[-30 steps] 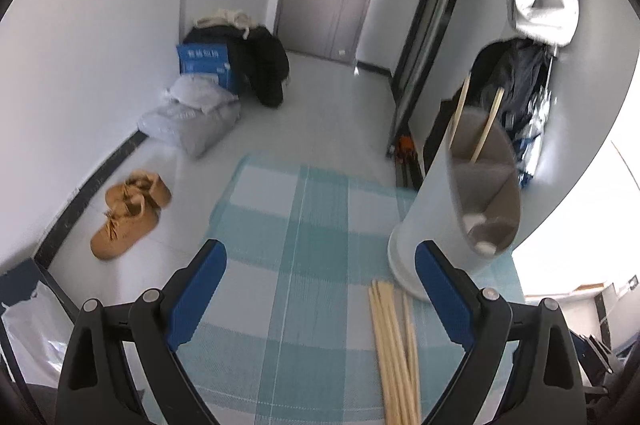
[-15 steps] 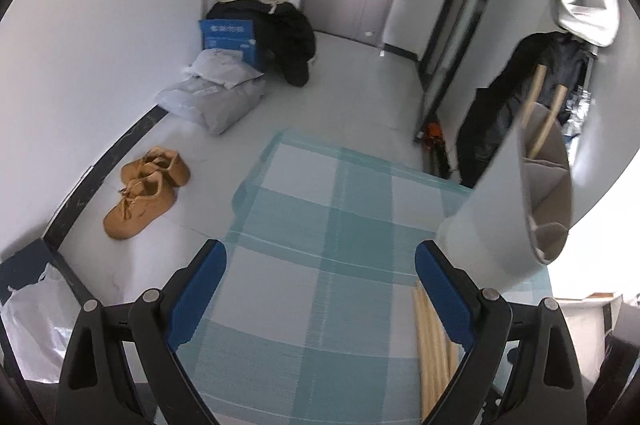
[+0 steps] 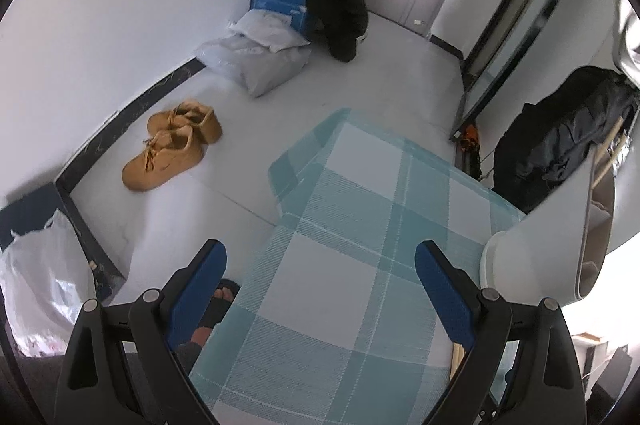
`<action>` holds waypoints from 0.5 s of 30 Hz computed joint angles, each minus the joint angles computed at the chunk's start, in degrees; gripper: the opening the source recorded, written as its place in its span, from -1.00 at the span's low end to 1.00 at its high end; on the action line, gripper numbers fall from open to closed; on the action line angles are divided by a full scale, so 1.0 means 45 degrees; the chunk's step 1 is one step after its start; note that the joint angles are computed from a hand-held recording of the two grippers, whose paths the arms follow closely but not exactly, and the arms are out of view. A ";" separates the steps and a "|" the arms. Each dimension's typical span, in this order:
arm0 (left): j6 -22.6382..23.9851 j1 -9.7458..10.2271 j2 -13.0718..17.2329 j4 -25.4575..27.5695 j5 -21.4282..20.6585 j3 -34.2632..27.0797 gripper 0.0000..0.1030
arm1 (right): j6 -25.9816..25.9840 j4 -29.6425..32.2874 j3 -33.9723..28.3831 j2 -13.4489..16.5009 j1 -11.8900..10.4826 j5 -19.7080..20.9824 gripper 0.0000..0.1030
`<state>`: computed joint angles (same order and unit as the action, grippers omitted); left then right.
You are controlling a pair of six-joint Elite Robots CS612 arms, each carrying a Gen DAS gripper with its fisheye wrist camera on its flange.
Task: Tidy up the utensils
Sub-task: 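Lower the right tool to the chopsticks and close on one chopstick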
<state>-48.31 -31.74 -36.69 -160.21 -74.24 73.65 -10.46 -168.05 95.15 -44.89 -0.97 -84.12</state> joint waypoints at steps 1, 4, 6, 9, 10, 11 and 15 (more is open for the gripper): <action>-0.0110 0.0018 -0.0008 -0.0027 -0.0070 0.0021 0.80 | 0.0009 0.0040 -0.0025 0.0001 0.0045 -0.0058 -0.02; -0.0175 0.0049 0.0008 -0.0034 -0.0177 -0.0008 0.80 | -0.0104 0.0273 -0.0078 -0.0029 0.0122 -0.0321 -0.10; -0.0207 0.0044 0.0009 -0.0014 -0.0127 -0.0012 0.80 | -0.0128 0.0279 -0.0157 0.0026 0.0163 -0.0431 -0.16; -0.0289 0.0064 0.0004 0.0052 -0.0086 0.0007 0.80 | -0.0370 0.0274 -0.0443 0.0209 0.0228 -0.0577 -0.16; -0.0319 0.0075 0.0001 0.0099 -0.0091 0.0006 0.80 | -0.0432 0.0271 -0.0532 0.0258 0.0243 -0.0574 -0.16; -0.0358 0.0090 0.0003 0.0145 -0.0100 0.0002 0.80 | -0.0487 0.0320 -0.0647 0.0310 0.0263 -0.0557 -0.19; -0.0323 0.0100 0.0001 0.0254 -0.0035 0.0042 0.80 | -0.0840 0.0532 -0.0988 0.0462 0.0308 -0.0110 -0.61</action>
